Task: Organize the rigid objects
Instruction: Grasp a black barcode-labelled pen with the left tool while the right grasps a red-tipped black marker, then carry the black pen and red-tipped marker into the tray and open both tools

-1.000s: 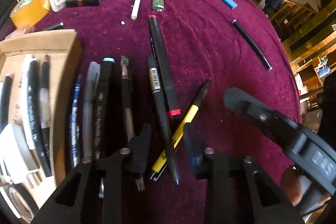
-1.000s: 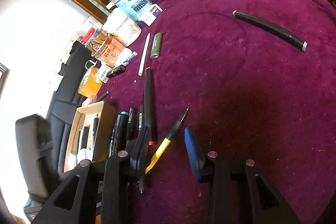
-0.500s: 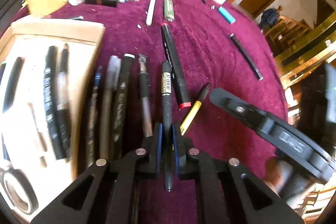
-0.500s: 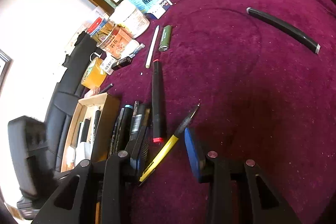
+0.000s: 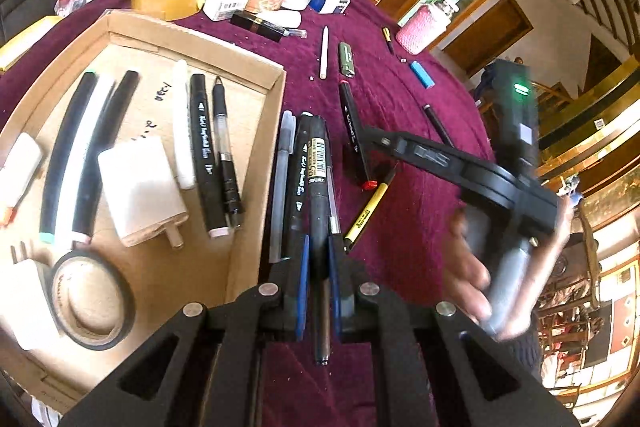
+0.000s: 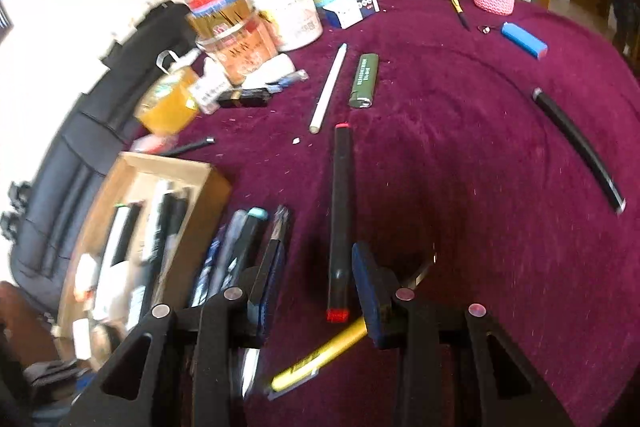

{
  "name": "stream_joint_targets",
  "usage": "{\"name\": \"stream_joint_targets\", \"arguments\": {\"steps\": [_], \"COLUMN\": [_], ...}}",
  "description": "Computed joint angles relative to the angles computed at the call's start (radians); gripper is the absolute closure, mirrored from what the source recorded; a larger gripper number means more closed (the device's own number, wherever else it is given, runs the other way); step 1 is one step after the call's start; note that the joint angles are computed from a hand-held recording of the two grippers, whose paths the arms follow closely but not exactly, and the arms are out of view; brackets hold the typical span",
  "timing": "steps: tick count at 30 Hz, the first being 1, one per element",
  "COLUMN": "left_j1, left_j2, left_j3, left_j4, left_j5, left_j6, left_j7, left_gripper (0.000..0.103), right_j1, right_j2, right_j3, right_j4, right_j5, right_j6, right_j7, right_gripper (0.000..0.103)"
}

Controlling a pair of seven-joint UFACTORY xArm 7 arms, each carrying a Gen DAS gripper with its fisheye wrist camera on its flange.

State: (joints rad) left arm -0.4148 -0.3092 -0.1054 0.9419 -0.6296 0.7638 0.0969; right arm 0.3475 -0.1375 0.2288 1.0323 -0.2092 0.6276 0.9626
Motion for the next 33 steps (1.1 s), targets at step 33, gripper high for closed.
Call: {"name": "stream_joint_targets", "arguments": {"steps": [33], "left_j1": [0.081], "left_j2": [-0.234], "left_j3": [0.094], "left_j4": [-0.140], "left_j5": [0.029], "left_j6": [0.063], "left_j7": [-0.019], "left_gripper": [0.094], "right_j1": [0.095], "right_j2": [-0.070], "right_j3": [0.127], "right_j4": [0.016], "right_j5": [-0.068], "right_j6": [-0.092], "right_j7": [0.235], "right_gripper": [0.087]}}
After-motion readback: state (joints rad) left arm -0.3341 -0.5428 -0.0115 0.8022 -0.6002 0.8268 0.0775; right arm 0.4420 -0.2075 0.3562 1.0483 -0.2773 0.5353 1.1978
